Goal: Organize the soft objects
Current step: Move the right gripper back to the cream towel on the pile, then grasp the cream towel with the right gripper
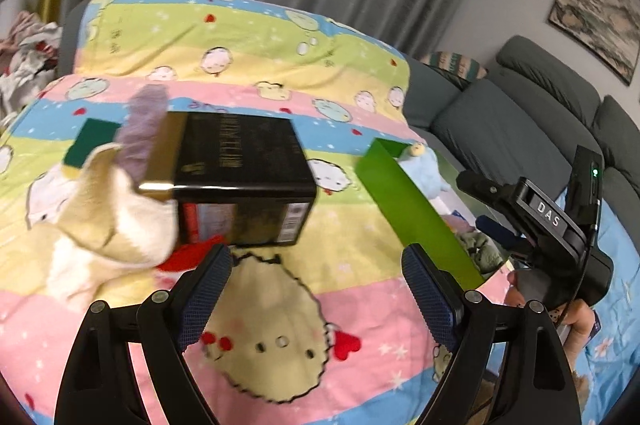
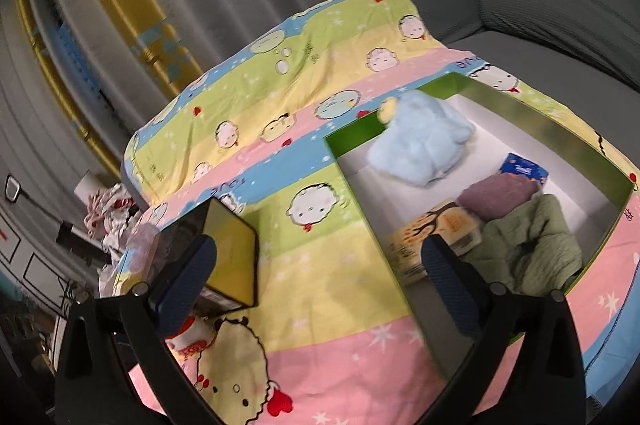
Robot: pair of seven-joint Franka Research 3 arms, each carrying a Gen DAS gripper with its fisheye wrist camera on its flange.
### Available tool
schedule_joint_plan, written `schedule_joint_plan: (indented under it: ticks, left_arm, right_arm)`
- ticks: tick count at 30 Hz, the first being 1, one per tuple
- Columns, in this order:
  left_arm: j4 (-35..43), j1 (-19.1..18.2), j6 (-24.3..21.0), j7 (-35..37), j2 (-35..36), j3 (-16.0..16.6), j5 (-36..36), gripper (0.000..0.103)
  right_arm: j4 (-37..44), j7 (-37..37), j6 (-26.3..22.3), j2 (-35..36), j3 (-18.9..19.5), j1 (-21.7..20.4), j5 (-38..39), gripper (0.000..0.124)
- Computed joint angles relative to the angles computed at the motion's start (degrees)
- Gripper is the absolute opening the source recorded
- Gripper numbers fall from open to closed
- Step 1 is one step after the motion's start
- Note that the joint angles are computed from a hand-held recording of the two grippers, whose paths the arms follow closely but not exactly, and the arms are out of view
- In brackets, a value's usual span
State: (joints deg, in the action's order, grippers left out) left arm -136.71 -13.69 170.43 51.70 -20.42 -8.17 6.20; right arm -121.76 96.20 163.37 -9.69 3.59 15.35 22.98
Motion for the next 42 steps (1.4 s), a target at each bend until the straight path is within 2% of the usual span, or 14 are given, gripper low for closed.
schedule_joint_plan:
  ticks: [6, 9, 12, 17, 21, 25, 30, 35, 42]
  left_arm:
    - [-4.6, 4.7, -1.3, -4.6, -5.3, -1.9, 3.5, 0.087]
    - [-6.3, 4.6, -1.2, -4.4, -6.6, -0.3, 3.9, 0.087]
    - [-7.0, 8.3, -3.3, -6.2, -7.4, -2.1, 6.7, 0.087]
    - [-11.4, 13.0, 2.2, -10.1, -8.0, -3.0, 10.4, 0.087]
    - [-13.2, 16.0, 3.1, -12.8, -8.0, -3.8, 12.2, 0.087]
    - [-14.6, 13.6, 2.9, -13.0, -8.4, -0.5, 10.2, 0.087]
    - [-15.8, 18.2, 3.4, -16.1, -10.8, -4.2, 12.8, 0.087]
    - [-16.3, 16.5, 3.2, -15.9, -10.8, -1.9, 12.1, 0.087]
    - [-16.2, 15.9, 2.7, -15.6, -10.5, -1.5, 11.6, 0.087]
  right_arm:
    - [-0.7, 2.6, -0.8, -1.4, 1.9, -0.4, -4.8, 0.102]
    - [-1.1, 3.8, -1.6, -1.8, 2.5, -0.4, -7.4, 0.102]
    - [-1.4, 4.0, -2.2, -1.8, 2.7, 0.3, -7.9, 0.102]
    - [-1.3, 6.7, -2.6, -1.1, 3.9, 0.3, -11.3, 0.102]
    - [-1.0, 11.4, -2.8, -0.6, 5.5, -0.3, -17.5, 0.102]
    - [-0.5, 11.8, -2.5, 0.1, 5.3, 1.1, -18.0, 0.102]
    - [0.3, 11.6, -2.7, 1.2, 5.2, 2.3, -18.8, 0.102]
    - [0.5, 10.0, -3.0, 1.6, 5.0, 3.6, -17.7, 0.102]
    - [0.2, 11.4, -2.6, 1.5, 5.5, 3.7, -20.5, 0.102]
